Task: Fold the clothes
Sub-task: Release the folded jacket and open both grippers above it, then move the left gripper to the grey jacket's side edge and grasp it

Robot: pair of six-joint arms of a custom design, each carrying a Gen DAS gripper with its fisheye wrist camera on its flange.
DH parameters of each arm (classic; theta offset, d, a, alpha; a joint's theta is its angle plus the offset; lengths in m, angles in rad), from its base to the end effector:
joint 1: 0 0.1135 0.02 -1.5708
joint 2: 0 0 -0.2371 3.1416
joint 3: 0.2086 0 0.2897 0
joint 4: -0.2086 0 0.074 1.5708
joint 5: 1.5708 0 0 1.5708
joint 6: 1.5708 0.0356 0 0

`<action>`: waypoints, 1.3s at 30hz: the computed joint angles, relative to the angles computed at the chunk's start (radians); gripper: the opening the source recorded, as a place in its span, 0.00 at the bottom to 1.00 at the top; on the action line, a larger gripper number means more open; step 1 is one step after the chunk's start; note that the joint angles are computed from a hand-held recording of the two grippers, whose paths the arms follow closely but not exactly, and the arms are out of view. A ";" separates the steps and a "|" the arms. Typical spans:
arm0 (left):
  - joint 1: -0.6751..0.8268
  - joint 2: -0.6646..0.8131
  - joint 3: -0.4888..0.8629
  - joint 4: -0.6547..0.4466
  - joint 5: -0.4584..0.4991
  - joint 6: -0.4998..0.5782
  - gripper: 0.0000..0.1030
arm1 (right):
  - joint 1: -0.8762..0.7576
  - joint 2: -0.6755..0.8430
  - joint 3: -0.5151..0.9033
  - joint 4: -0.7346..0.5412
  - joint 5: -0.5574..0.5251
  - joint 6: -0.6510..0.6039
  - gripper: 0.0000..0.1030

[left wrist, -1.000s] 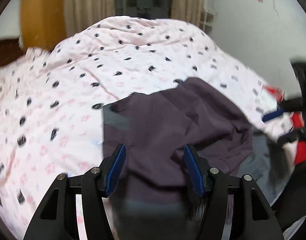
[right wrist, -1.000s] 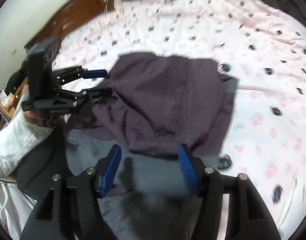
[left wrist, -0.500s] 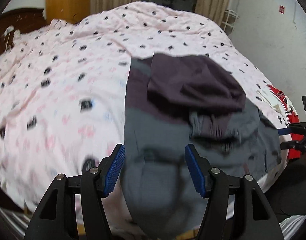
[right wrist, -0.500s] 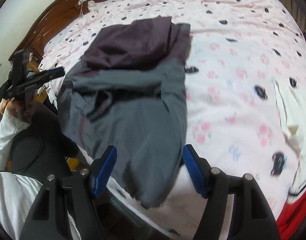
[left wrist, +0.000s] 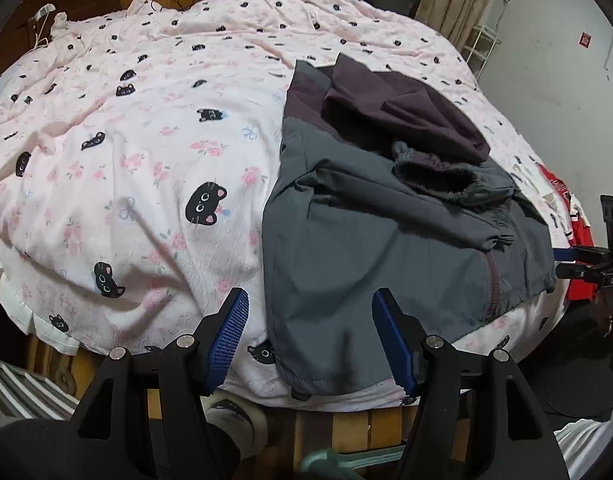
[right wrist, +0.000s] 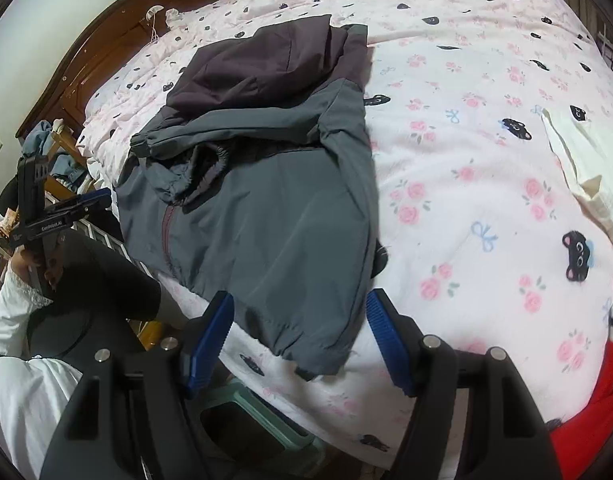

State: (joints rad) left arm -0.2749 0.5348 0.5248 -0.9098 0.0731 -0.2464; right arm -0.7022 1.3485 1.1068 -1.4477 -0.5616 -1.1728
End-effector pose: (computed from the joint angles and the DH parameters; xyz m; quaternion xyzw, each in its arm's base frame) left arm 0.1594 -0.0477 0.2044 0.0252 0.9466 -0.1158 0.2999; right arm 0.1992 -0.1437 0.2318 -0.2076 0.9365 0.2096 0.1893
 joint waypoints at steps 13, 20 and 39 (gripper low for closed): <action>-0.028 -0.062 -0.039 0.008 -0.018 -0.039 0.58 | -0.071 -0.025 -0.027 -0.016 -0.035 -0.040 0.68; -0.031 -0.101 -0.080 0.029 -0.007 -0.049 0.59 | -0.062 -0.079 -0.095 0.027 -0.011 -0.041 0.69; 0.097 -0.194 -0.190 0.080 0.219 -0.074 0.71 | -0.026 -0.096 -0.175 0.082 0.027 -0.009 0.81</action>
State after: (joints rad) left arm -0.1775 0.3405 0.3351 -0.8295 0.2917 -0.3203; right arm -0.7278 1.2527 0.9318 -1.3658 -0.5348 -1.1820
